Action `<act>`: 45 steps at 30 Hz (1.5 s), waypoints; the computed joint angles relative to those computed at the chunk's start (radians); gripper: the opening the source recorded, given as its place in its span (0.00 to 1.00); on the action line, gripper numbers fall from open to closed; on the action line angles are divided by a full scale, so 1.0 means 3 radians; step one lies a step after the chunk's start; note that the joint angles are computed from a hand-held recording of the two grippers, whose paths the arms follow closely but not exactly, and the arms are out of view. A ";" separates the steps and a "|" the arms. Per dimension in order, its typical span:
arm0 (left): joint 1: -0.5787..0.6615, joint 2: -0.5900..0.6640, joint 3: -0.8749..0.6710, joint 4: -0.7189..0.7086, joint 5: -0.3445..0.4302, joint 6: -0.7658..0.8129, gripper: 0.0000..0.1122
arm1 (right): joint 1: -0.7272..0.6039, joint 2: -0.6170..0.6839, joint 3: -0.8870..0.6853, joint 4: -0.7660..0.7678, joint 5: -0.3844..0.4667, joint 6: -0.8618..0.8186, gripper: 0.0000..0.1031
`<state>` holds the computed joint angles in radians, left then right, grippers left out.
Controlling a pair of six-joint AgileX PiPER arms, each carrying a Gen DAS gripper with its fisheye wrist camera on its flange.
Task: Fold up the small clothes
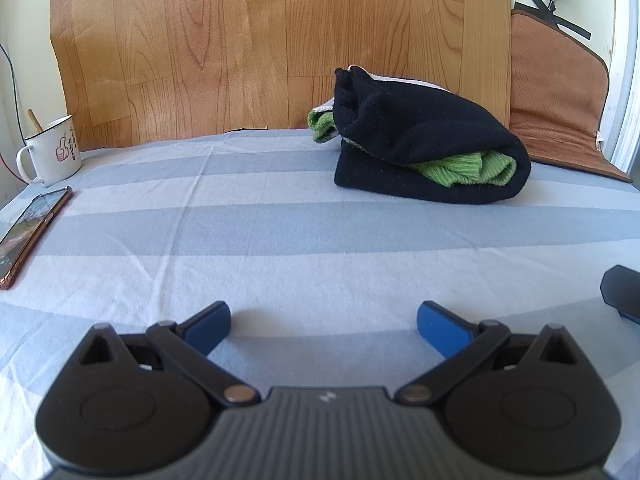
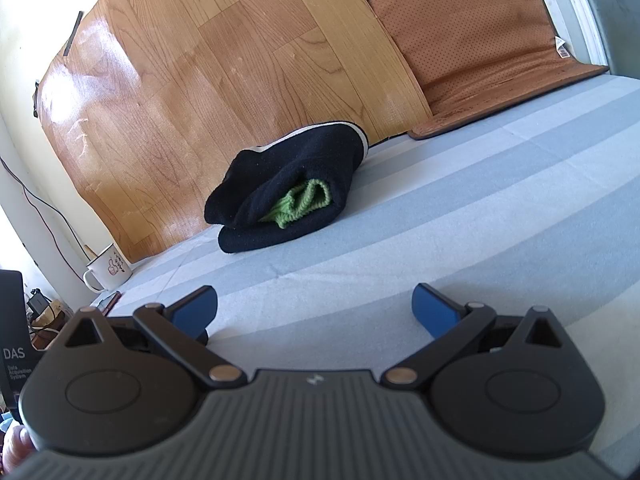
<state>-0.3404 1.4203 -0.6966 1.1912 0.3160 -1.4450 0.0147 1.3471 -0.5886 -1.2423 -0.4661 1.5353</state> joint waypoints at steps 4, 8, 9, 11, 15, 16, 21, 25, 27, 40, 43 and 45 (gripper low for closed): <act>-0.0001 0.0000 0.0002 0.0002 0.0006 0.0005 0.92 | -0.0002 -0.0003 0.0000 -0.0008 0.0000 0.0007 1.00; -0.0014 0.0011 -0.0010 -0.0012 0.0028 0.0027 0.92 | -0.0004 -0.0002 0.0003 -0.0001 -0.0004 0.0002 1.00; -0.0022 0.0016 -0.0018 -0.0022 0.0042 0.0036 0.92 | -0.0006 -0.0002 0.0004 0.0001 -0.0007 -0.0002 1.00; -0.0041 0.0023 -0.0028 -0.0026 0.0067 0.0039 0.92 | -0.0004 -0.0002 0.0005 0.0005 -0.0005 -0.0005 1.00; -0.0050 0.0031 -0.0036 -0.0029 0.0082 0.0046 0.92 | 0.0005 -0.0005 0.0003 0.0002 0.0006 -0.0002 1.00; -0.0050 0.0031 -0.0036 -0.0029 0.0082 0.0046 0.92 | 0.0005 -0.0005 0.0003 0.0002 0.0006 -0.0002 1.00; -0.0071 0.0041 -0.0042 -0.0001 0.0115 0.0023 0.92 | 0.0002 -0.0006 0.0006 0.0002 0.0004 -0.0003 1.00; -0.0076 0.0044 -0.0043 0.0002 0.0122 0.0018 0.92 | 0.0005 -0.0008 0.0006 -0.0001 0.0006 0.0001 1.00; -0.0088 0.0050 -0.0050 0.0008 0.0139 0.0013 0.92 | 0.0004 -0.0009 0.0006 -0.0003 0.0005 0.0003 1.00; -0.0107 0.0055 -0.0064 -0.0007 0.0178 0.0060 0.92 | -0.0001 -0.0010 0.0007 -0.0008 0.0001 0.0009 1.00; -0.0119 0.0057 -0.0065 0.0008 0.0194 0.0046 0.92 | 0.0004 -0.0010 0.0007 0.0002 0.0002 0.0005 1.00; -0.0119 0.0059 -0.0065 0.0012 0.0194 0.0044 0.92 | 0.0006 -0.0011 0.0008 0.0003 0.0002 0.0007 1.00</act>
